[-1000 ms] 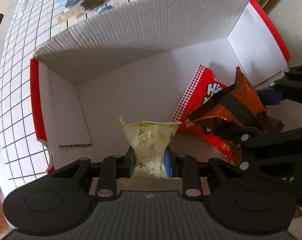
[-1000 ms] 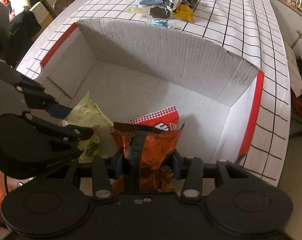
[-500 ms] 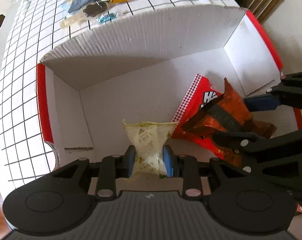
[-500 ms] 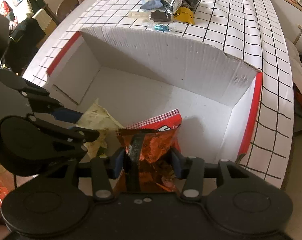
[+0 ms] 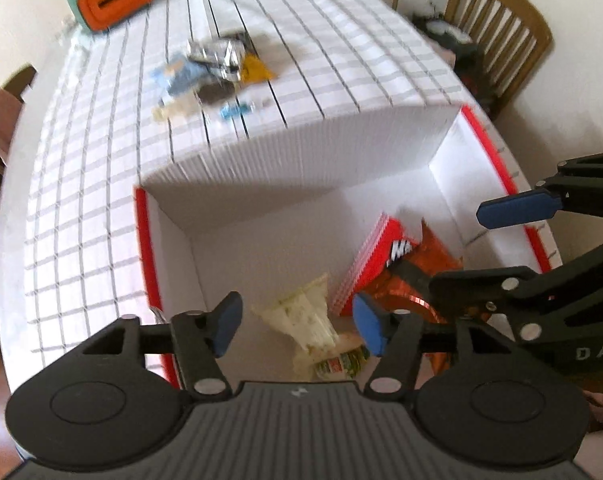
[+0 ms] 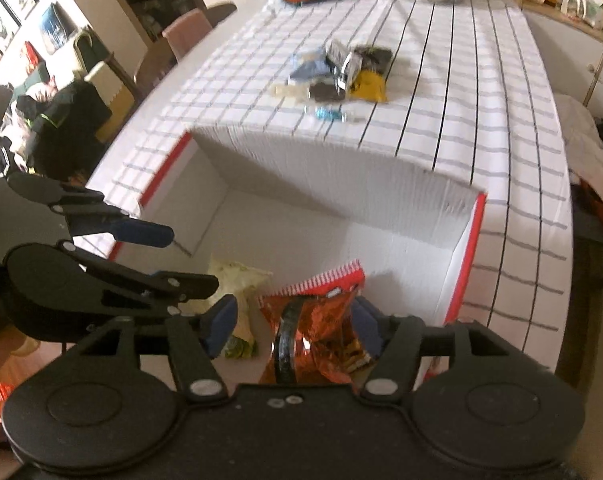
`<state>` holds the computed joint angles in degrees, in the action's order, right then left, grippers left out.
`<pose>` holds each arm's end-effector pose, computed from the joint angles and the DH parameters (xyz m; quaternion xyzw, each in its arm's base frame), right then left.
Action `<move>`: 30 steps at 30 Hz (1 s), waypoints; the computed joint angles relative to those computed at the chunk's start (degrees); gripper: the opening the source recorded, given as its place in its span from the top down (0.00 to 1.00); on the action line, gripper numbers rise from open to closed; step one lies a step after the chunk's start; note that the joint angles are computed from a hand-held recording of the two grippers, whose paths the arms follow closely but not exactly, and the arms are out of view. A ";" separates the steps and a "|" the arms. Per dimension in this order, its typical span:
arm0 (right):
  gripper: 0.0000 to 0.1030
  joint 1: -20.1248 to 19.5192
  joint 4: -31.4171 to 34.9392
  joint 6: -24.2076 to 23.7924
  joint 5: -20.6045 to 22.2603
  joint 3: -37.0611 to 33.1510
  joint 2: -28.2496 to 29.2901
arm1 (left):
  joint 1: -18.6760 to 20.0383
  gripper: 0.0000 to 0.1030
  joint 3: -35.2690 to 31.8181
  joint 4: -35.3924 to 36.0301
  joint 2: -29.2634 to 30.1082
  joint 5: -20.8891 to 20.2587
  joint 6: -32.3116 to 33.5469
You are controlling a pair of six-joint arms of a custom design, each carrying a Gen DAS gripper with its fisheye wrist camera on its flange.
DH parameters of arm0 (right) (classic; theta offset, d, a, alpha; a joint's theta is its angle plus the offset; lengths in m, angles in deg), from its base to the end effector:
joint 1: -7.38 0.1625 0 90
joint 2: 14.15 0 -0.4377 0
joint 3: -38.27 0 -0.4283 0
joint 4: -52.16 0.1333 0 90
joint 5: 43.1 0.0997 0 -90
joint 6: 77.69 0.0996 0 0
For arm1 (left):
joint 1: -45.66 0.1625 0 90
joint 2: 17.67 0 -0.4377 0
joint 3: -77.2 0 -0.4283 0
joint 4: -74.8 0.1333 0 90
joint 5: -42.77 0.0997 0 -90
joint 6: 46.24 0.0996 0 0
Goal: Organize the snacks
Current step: 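Move both grippers back toward the remaining snack pile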
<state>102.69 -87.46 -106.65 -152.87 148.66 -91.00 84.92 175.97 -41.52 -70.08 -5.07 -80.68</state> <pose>0.1527 -0.5666 0.2896 0.2645 -0.9392 0.1000 0.1946 -0.3619 -0.5543 0.0958 0.1922 0.9007 -0.1202 0.3706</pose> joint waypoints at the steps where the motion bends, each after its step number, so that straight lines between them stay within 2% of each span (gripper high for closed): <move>1: 0.35 0.06 0.09 -0.33 0.74 -0.22 -0.34 | -0.38 0.37 0.33 -0.81 -0.34 0.68 0.32; 3: 0.28 0.24 -0.11 -0.89 1.69 -0.49 -0.87 | -0.99 0.36 0.50 -1.57 -0.75 1.67 0.56; 11: 0.15 1.21 -2.36 -3.41 4.33 -1.55 -2.25 | -3.04 0.25 0.59 -4.71 -1.57 7.06 1.59; 14: 0.13 1.41 -2.74 -4.41 5.81 -2.17 -2.43 | -3.60 0.24 1.30 -7.91 -2.06 8.81 3.59; 16: 0.06 1.69 -3.09 -5.50 6.30 -2.56 -2.43 | -3.74 0.24 1.43 -9.69 -2.29 9.88 4.91; 24: 0.05 3.32 -3.37 -7.21 5.98 -7.24 1.22 | -1.16 0.19 0.15 -16.74 -2.82 11.12 11.83; 27: 0.05 3.64 -3.17 -7.67 5.51 -9.88 3.89 | 0.86 0.19 -1.26 -18.91 -2.68 10.56 16.64; 30: 0.05 3.63 0.11 -9.21 6.11 -13.78 7.11 | 3.12 0.19 -2.71 -21.34 -2.30 10.11 22.37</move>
<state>106.32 -87.35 -115.86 -146.77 134.88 -83.90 88.04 173.26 -62.86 -72.38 5.04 -58.31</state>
